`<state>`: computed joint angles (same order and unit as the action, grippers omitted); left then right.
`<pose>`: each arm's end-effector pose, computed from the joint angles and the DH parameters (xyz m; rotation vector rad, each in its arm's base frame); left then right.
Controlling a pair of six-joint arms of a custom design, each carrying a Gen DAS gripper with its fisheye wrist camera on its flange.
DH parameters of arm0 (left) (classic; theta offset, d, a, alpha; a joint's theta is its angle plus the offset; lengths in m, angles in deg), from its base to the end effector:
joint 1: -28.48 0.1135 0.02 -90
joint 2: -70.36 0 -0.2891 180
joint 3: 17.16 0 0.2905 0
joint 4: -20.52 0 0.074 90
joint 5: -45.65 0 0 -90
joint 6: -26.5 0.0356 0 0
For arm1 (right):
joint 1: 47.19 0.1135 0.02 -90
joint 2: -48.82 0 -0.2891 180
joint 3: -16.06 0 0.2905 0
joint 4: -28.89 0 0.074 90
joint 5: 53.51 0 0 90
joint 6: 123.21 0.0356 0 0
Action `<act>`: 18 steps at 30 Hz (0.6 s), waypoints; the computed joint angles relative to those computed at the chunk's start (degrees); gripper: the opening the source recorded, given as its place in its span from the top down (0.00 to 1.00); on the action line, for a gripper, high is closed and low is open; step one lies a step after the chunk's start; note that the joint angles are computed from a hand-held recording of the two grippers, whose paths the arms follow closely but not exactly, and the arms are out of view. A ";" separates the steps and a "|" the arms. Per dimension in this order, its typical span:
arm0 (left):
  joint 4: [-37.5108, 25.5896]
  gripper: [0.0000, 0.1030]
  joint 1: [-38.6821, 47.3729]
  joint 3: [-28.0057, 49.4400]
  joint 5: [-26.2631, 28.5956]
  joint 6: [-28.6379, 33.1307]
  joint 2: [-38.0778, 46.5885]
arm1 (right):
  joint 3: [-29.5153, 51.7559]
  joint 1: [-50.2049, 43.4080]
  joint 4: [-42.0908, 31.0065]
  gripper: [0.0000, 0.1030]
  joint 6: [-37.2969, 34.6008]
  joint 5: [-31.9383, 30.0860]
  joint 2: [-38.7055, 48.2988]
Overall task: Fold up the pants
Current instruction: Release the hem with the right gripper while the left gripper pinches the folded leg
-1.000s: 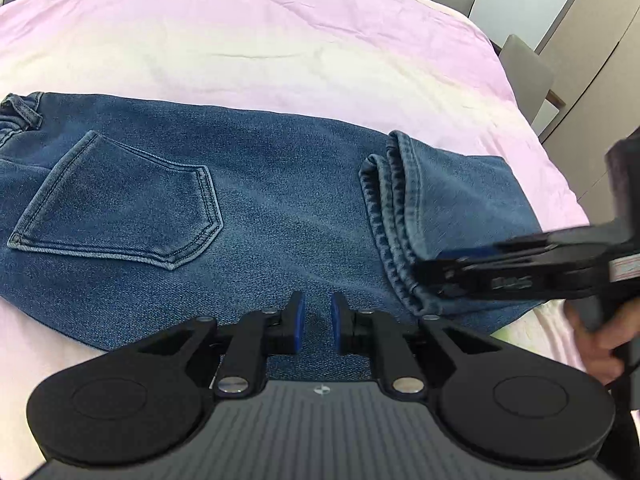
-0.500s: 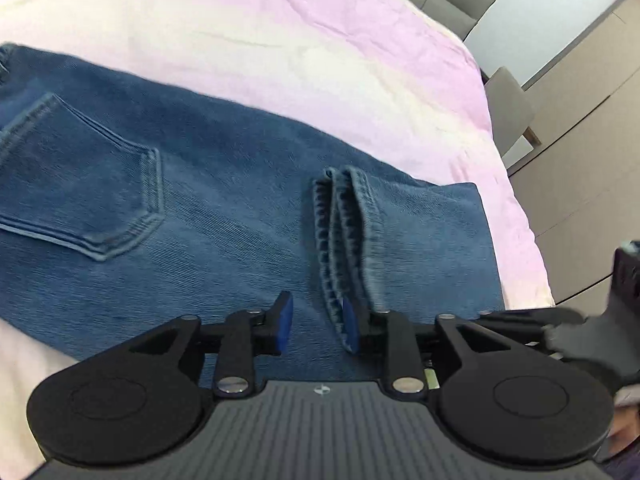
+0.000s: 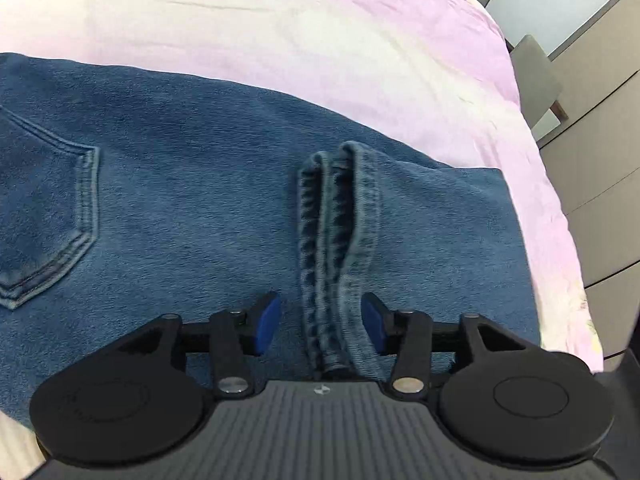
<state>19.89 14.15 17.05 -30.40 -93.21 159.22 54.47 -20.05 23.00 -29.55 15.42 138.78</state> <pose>0.2344 -0.0687 0.0764 -0.2498 2.5948 -0.6008 0.2239 0.1291 0.0847 -0.6702 2.5278 0.6707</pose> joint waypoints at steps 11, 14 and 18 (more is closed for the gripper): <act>-2.37 0.46 -10.40 7.27 -12.63 -4.32 7.47 | -5.91 -23.29 -14.84 0.96 -17.95 -2.91 -22.11; -4.56 0.73 -12.79 7.44 -17.82 -6.66 5.50 | -5.18 -32.61 -16.94 0.94 -21.62 -3.32 -21.94; -5.33 0.91 -15.83 4.81 -23.40 -4.00 -3.82 | -3.31 -45.32 -18.75 0.91 -28.01 -5.53 -19.42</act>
